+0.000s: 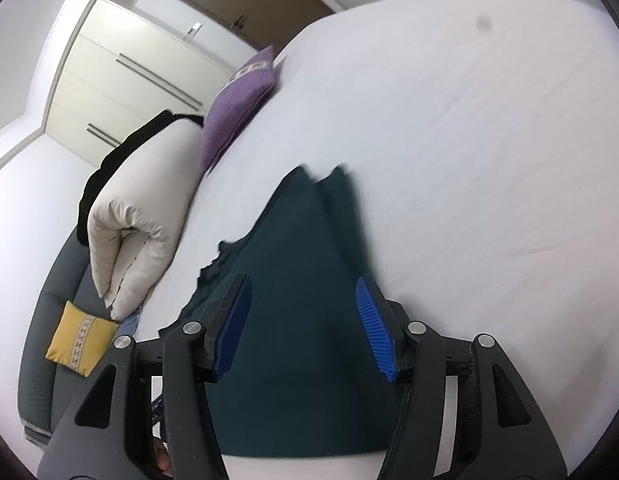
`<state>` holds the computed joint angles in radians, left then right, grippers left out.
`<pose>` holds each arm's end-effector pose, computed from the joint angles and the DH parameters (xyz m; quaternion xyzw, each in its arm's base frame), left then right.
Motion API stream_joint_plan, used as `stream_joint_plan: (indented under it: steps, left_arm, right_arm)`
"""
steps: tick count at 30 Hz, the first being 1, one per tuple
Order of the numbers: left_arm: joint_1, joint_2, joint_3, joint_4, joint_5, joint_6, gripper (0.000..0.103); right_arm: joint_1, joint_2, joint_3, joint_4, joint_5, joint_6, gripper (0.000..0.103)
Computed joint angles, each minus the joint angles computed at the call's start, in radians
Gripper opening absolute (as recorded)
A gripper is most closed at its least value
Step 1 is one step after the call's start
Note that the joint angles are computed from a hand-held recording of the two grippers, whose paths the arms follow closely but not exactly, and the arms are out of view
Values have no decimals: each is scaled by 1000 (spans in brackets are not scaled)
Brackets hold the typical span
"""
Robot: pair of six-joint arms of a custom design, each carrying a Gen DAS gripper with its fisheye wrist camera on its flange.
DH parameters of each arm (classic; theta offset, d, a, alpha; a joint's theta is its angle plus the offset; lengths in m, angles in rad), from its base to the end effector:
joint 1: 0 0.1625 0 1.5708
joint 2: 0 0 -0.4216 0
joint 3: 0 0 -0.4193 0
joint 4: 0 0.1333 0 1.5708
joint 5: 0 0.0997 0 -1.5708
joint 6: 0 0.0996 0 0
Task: Fold small clothes
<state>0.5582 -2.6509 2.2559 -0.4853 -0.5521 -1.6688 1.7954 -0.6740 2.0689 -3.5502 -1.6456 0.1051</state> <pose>0.0657 -0.2161 0.4188 -0.1085 0.8309 -0.3794 0.3923 0.2431 -0.4991 -0.0150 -0.0464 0.9559 -0.2899 0.0119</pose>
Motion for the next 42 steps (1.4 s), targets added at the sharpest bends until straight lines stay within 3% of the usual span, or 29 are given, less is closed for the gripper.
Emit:
stream_joint_plan:
  steps: [6,10,15,25,31,38,42]
  left_arm:
    - [23,20,7,-24,6,16,70]
    - [33,32,8,-27,6,23,70]
    - [48,49,13,-35,14,31,71]
    - [75,50,20,-76,26,93,72]
    - [84,48,20,-95,25,119,72]
    - [103,59,21,-121,29,146,72]
    - [110,61,21,-131,31,158,72]
  right_arm:
    - [-49,-56,68,12,-33,15,59]
    - [-70,-17,66,5,2,33,57]
    - [-69,-34,71,94,66,43,57]
    - [-58,4,6,196,153,116,59]
    - [-100,8,-7,243,261,147,59]
    - [-93,41,-74,310,280,158,59]
    - [-66,71,-139,377,257,153,53]
